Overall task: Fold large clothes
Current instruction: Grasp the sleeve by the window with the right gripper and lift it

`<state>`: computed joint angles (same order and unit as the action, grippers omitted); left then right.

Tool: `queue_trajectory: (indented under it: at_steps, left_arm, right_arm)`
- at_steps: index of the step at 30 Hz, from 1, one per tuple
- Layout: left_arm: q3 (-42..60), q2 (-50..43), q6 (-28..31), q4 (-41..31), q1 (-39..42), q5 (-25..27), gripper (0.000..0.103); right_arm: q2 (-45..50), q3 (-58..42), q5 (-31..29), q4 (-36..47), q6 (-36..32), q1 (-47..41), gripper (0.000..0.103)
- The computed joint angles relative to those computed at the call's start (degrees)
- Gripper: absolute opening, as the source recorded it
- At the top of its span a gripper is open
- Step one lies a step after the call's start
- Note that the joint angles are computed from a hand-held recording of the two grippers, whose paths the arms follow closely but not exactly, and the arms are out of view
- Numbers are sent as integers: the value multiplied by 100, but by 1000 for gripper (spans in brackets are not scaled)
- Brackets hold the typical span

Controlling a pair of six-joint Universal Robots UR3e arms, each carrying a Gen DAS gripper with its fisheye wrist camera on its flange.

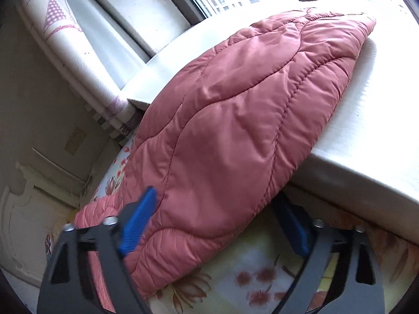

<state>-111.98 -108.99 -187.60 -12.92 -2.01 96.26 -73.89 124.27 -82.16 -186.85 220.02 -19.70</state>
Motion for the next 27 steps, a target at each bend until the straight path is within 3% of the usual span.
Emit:
queue_trajectory:
  at_steps: [1,2,6,10,14,18,21,23,27]
  left_arm:
    - [14,-6,-3,-8,-2,1,101]
    - [-19,19,10,5,15,-12,101]
    - [-14,19,13,-2,12,-6,101]
    - [-31,31,15,5,16,-12,101]
    - [-22,23,11,5,11,-10,101]
    - [-53,46,28,17,30,-20,101]
    - [-56,47,28,20,32,-22,101]
    - [-71,56,35,26,40,-28,101]
    - [-64,52,33,24,35,-23,101]
  right_arm:
    - [25,51,-78,-343,40,39,50]
    - [66,-110,-345,-459,-33,197,43]
    - [522,-1707,-2576,-300,-1457,1859,40]
    - [1599,-3622,-3338,-83,-3408,3364,40]
    - [2674,-4965,-3608,572,-5018,4661,40]
    - [2981,-5157,-3172,1759,-5266,4982,43]
    - [2846,-4854,-2964,2050,-5146,4837,53]
    - [2496,-4372,-2718,1814,-4914,4609,89]
    - [1991,-3878,-1979,1587,-4741,4183,91]
